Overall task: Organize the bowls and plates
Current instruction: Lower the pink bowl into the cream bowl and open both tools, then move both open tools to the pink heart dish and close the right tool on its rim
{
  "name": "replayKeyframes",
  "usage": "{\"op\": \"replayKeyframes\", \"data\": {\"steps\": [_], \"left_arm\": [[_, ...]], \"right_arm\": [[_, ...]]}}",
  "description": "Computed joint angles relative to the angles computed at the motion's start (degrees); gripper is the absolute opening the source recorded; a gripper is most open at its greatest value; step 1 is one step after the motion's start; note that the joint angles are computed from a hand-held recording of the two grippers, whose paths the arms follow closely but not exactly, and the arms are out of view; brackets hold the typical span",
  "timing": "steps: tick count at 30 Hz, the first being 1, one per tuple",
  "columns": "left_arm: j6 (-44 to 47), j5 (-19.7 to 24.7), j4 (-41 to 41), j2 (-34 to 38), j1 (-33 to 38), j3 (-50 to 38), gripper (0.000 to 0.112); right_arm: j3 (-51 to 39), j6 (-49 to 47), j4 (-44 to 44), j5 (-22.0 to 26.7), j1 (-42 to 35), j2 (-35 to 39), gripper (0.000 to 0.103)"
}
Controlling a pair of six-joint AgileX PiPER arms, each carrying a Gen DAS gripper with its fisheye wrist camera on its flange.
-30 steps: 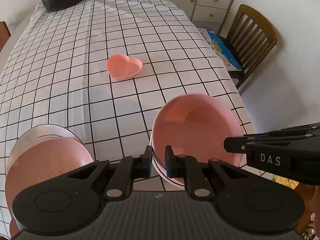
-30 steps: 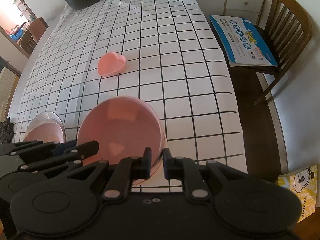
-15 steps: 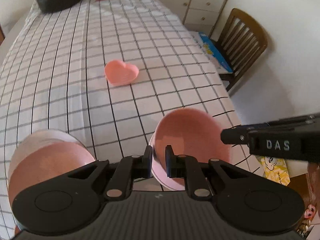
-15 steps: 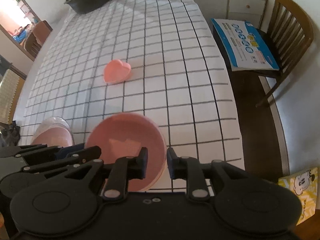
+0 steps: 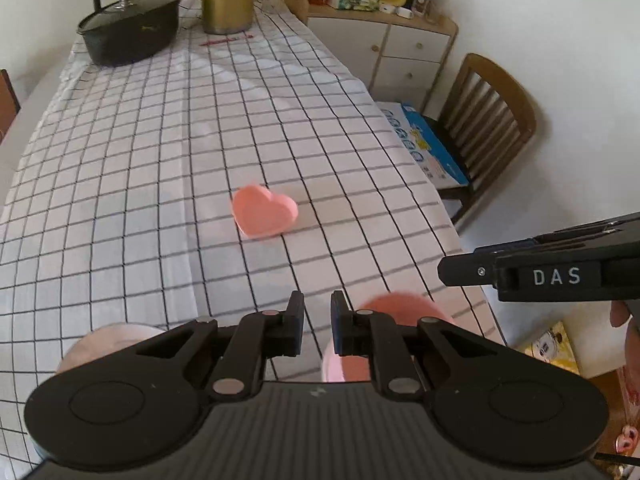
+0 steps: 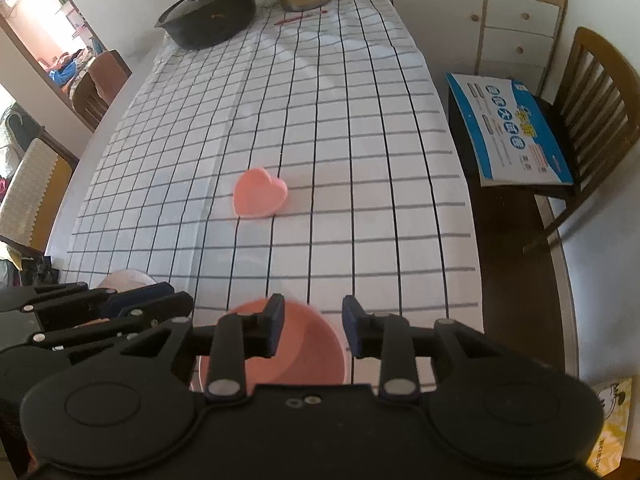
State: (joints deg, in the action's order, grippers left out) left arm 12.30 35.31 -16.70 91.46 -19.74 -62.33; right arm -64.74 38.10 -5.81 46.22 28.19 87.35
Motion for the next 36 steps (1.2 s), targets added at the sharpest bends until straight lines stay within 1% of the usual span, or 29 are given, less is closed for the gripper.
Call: {"op": "replayKeyframes", "data": {"steps": [2,4,5,6,8,9,10,12,14,18,22,27,36], "left_arm": [[0.52,0.56,-1.02,1.2,0.72,-1.62,0.015],[-0.09,0.54,-1.14,2.37,1.15,-3.08,0.025],[-0.49,0.17,-0.99,2.51,1.26,-3.26,0.035],[-0.87,-0.18,-0.8,2.86,1.37,-3.73,0.05],[-2.23,-1.82,0.32,3.59,1.56,-4.54,0.066],[-3.65,-2.56,1.82,4.2,1.43,-5.16,0.067],[-4.4,-2.48,2.69,4.97,1.5,-6.13,0.067],[-5.95,-1.64,3.72,7.02,2.09,-8.81,0.067],[-6.76,-1.53,4.0,9.15,2.71,-11.22,0.067],[-10.24,-1.14,7.4,13.35,3.09,-15.78,0.067],[-14.31,-1.03,10.81,17.03,3.0,-19.21,0.067],[-15.81,-1.45,11.56,21.18,3.63,-22.47,0.067],[-16.12,1.59,9.11,29.38,5.09,-28.57,0.067]], "right_arm": [[-1.18,-1.29,0.72,-0.14,-0.68,0.84,0.033],[-2.63,-2.85,1.57,-0.21,-1.61,1.94,0.036],[-3.2,-3.49,1.89,-0.35,-2.01,2.38,0.041],[-3.94,-4.42,2.27,-0.55,-2.5,2.95,0.047],[-5.35,-6.26,2.97,-0.92,-3.23,3.97,0.052],[-6.26,-7.2,3.36,-1.08,-3.72,4.69,0.054],[-7.2,-8.11,3.88,-1.09,-4.23,5.44,0.055],[-9.01,-9.91,5.05,-1.52,-5.36,7.0,0.068],[-11.07,-11.47,5.48,-1.96,-6.16,8.87,0.072],[-15.65,-16.0,8.23,-2.05,-7.98,13.18,0.08],[-20.53,-19.46,10.54,-1.46,-9.38,17.72,0.08],[-25.92,-23.27,14.32,-0.52,-11.23,23.34,0.08],[-36.68,-26.24,18.7,3.86,-12.91,35.02,0.078]]}}
